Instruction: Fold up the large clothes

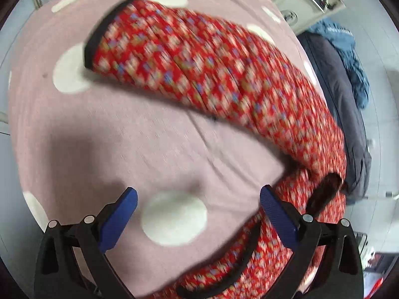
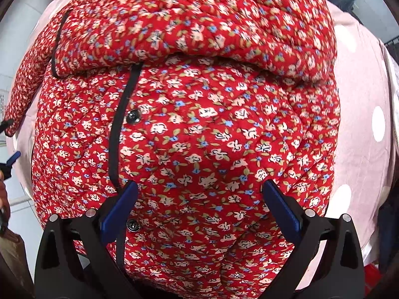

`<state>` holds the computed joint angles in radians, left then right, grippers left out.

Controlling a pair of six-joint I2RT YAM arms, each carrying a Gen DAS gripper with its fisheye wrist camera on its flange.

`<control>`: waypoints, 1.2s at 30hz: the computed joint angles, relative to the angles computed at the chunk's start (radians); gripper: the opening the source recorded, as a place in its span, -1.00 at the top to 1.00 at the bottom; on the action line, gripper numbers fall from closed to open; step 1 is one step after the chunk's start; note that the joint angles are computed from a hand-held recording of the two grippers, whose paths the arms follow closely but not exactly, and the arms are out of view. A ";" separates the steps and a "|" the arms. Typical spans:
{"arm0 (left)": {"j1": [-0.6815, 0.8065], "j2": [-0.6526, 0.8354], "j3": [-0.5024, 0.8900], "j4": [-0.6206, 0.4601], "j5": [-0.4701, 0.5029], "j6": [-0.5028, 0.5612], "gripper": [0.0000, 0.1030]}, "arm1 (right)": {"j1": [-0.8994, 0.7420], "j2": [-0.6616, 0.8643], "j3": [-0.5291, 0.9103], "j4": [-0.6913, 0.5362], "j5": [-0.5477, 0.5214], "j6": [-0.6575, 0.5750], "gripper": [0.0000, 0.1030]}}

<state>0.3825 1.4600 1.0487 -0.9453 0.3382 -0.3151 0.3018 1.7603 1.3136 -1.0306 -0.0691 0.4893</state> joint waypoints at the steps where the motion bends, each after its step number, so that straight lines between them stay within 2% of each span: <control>1: 0.041 0.010 0.010 0.021 -0.007 -0.003 -0.88 | 0.005 0.002 0.008 -0.004 0.005 -0.002 -0.91; 3: 0.102 0.027 0.015 0.072 0.005 -0.038 -0.88 | 0.009 0.008 0.026 -0.016 0.013 -0.007 -0.91; 6: 0.221 0.114 0.049 0.150 0.073 -0.095 -0.88 | 0.008 0.005 0.023 -0.016 0.021 -0.006 -0.91; 10: 0.264 0.245 0.092 0.209 0.100 -0.178 -0.87 | -0.011 -0.016 0.009 -0.033 0.029 -0.022 -0.91; 13: 0.275 0.263 0.095 0.246 0.119 -0.274 -0.87 | 0.003 -0.001 0.014 -0.016 0.038 -0.013 -0.91; 15: 0.267 0.262 0.102 0.253 0.108 -0.292 -0.86 | 0.009 -0.011 0.010 -0.019 0.042 -0.004 -0.91; 17: 0.255 0.248 0.111 0.250 0.076 -0.277 -0.56 | -0.004 -0.027 0.007 -0.038 0.037 -0.007 -0.91; 18: 0.249 0.250 0.123 0.246 0.062 -0.252 -0.22 | -0.013 -0.029 0.004 -0.038 0.035 -0.012 -0.91; 19: 0.222 0.249 0.143 0.228 0.046 -0.230 -0.04 | -0.018 -0.037 -0.008 -0.034 0.034 -0.012 -0.91; 20: 0.193 0.258 0.177 0.204 0.020 -0.217 0.03 | -0.018 -0.041 -0.016 -0.029 0.035 -0.006 -0.91; 21: 0.180 0.262 0.201 0.186 -0.002 -0.191 0.24 | -0.029 -0.054 -0.033 -0.024 0.035 -0.013 -0.91; 22: 0.166 0.268 0.241 0.159 -0.035 -0.155 0.52 | -0.037 -0.064 -0.049 -0.018 0.035 -0.018 -0.91; 23: 0.152 0.266 0.264 0.146 -0.062 -0.137 0.66 | -0.046 -0.072 -0.061 -0.013 0.035 -0.024 -0.91; 26: 0.105 0.228 0.340 0.139 -0.063 -0.121 0.73 | -0.085 -0.095 -0.089 0.001 0.032 -0.054 -0.91; 29: 0.023 0.218 0.477 0.122 -0.027 -0.147 0.76 | -0.116 -0.124 -0.105 0.011 0.033 -0.068 -0.91; 32: -0.141 0.196 0.632 0.113 -0.053 -0.123 0.76 | -0.156 -0.134 -0.104 0.010 0.025 -0.087 -0.91; 36: -0.436 0.236 0.845 0.095 -0.070 -0.083 0.76 | -0.197 -0.132 -0.082 0.001 0.017 -0.102 -0.91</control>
<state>-0.0531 1.6958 1.8939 -0.8502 0.2686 -0.3983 0.1046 1.6282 1.2311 -1.0297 -0.0526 0.3869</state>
